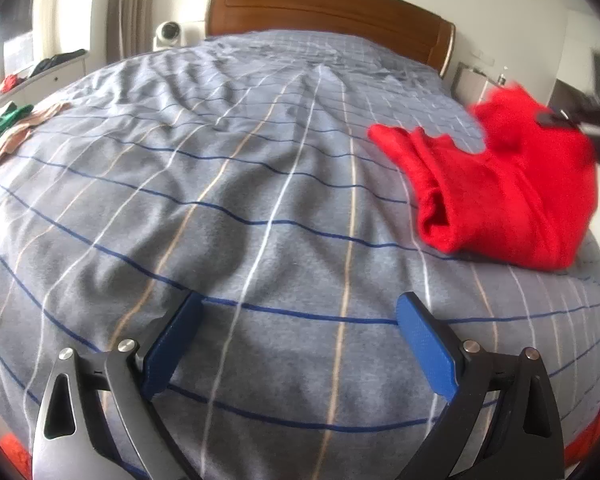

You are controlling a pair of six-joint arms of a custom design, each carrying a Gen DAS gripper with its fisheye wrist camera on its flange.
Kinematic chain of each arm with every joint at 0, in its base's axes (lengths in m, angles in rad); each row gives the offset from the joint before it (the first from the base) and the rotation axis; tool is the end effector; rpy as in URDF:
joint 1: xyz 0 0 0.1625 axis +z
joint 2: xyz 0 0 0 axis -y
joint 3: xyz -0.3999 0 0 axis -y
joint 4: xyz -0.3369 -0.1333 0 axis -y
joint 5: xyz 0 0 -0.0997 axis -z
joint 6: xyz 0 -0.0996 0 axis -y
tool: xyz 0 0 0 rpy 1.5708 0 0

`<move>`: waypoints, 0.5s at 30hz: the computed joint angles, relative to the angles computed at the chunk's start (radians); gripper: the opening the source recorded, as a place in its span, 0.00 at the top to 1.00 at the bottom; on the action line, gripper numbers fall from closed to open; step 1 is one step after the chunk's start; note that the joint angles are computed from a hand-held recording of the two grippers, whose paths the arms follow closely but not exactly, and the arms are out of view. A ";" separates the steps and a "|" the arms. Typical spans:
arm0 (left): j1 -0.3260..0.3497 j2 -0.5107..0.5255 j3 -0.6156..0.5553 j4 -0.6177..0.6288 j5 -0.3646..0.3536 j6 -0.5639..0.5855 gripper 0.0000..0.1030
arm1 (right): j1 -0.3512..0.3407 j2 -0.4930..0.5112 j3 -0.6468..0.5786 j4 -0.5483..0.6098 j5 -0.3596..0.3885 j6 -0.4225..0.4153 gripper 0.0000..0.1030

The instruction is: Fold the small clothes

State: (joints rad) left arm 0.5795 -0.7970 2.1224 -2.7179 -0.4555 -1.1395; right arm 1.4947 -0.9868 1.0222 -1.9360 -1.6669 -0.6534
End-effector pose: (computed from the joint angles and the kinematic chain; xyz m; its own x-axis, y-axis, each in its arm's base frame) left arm -0.2560 -0.4337 0.0609 -0.7931 -0.2992 -0.5306 0.2465 0.6389 -0.7287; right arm 0.0714 -0.6910 0.4227 -0.8299 -0.4888 0.2690 -0.5448 0.8139 -0.2020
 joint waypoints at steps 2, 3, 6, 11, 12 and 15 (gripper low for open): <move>0.000 -0.001 0.001 0.008 0.001 -0.006 0.05 | 0.030 0.003 0.074 -0.049 -0.001 -0.002 0.90; 0.000 -0.001 0.001 0.012 0.002 -0.009 0.05 | 0.042 0.006 0.121 -0.092 -0.004 0.000 0.90; -0.001 -0.002 0.002 0.028 0.006 -0.018 0.05 | 0.050 0.022 0.238 -0.193 -0.018 0.030 0.83; -0.004 -0.014 0.021 0.003 0.001 -0.025 0.05 | 0.014 0.028 0.243 0.002 0.102 0.084 0.58; -0.004 -0.014 0.024 -0.010 0.000 -0.022 0.05 | 0.005 0.017 0.228 0.043 0.149 0.061 0.58; 0.002 -0.014 0.023 -0.026 -0.002 -0.019 0.05 | -0.010 -0.036 0.185 0.108 0.256 -0.011 0.48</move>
State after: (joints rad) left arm 0.5815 -0.8114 2.1458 -2.7440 -0.4571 -1.1586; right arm 1.4846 -1.0226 1.2071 -1.8283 -1.4110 -0.6644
